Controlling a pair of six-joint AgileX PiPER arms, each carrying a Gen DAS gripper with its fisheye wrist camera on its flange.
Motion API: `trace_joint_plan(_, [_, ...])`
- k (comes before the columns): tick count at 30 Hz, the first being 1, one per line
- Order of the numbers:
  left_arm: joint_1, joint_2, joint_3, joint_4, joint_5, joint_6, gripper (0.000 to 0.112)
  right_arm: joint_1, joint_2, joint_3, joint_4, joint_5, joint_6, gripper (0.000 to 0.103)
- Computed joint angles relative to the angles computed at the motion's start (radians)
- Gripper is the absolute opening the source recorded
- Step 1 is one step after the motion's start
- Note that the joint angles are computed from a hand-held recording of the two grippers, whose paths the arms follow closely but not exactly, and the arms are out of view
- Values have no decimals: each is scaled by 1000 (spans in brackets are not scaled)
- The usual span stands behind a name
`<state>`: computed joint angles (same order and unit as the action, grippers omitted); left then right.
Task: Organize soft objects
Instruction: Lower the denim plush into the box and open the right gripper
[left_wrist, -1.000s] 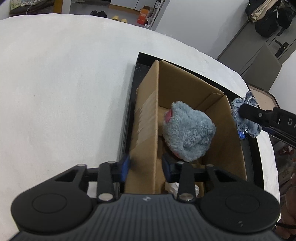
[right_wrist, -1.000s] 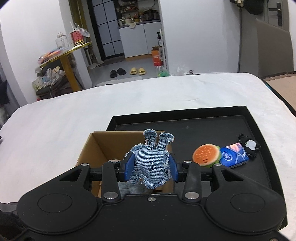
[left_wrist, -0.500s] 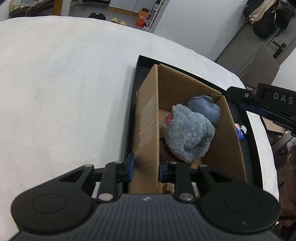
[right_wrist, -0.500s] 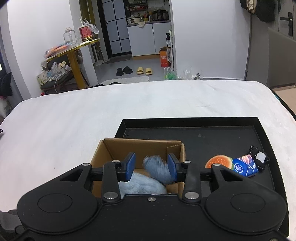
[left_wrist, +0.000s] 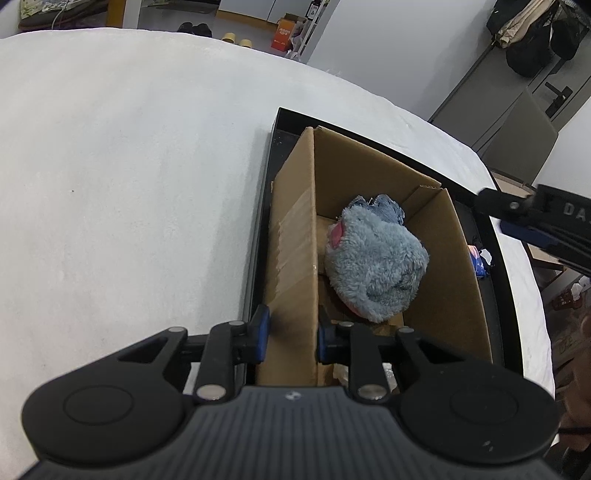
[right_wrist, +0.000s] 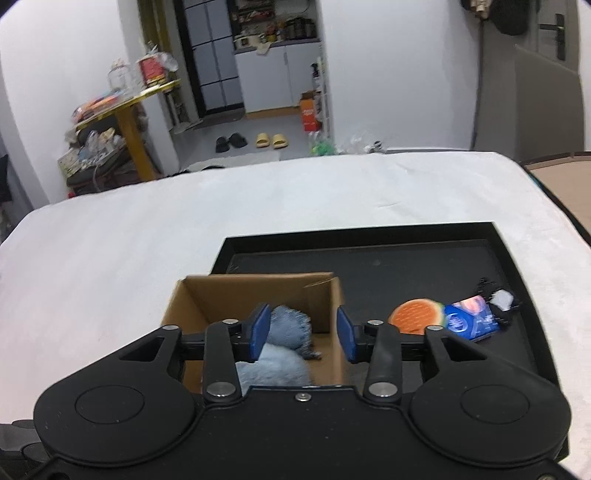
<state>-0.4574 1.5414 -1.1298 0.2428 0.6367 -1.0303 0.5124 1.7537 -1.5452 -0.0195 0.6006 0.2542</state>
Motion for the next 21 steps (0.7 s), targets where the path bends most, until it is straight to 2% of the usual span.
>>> trace_joint_plan(6, [-22,20,-49,46,54,-43,29,-51,-26,36,-15,10,4,53])
trace_joint_plan(8, [-22,21,-56,46,63,-45,33,-59,-35,53,-20,8,6,56])
trace_joint_plan(10, [-25,23,-64,59,75,-60,43,-67,-42,73,-25,0,9,62])
trace_joint_plan(16, [-38,43,-102,97,133,-114,57,-101,-42,98,-6,-9,-6,71])
trace_joint_plan(21, [-53,74,-146,123,171,-145,64,-136,-32,107,28,-19,-40,73])
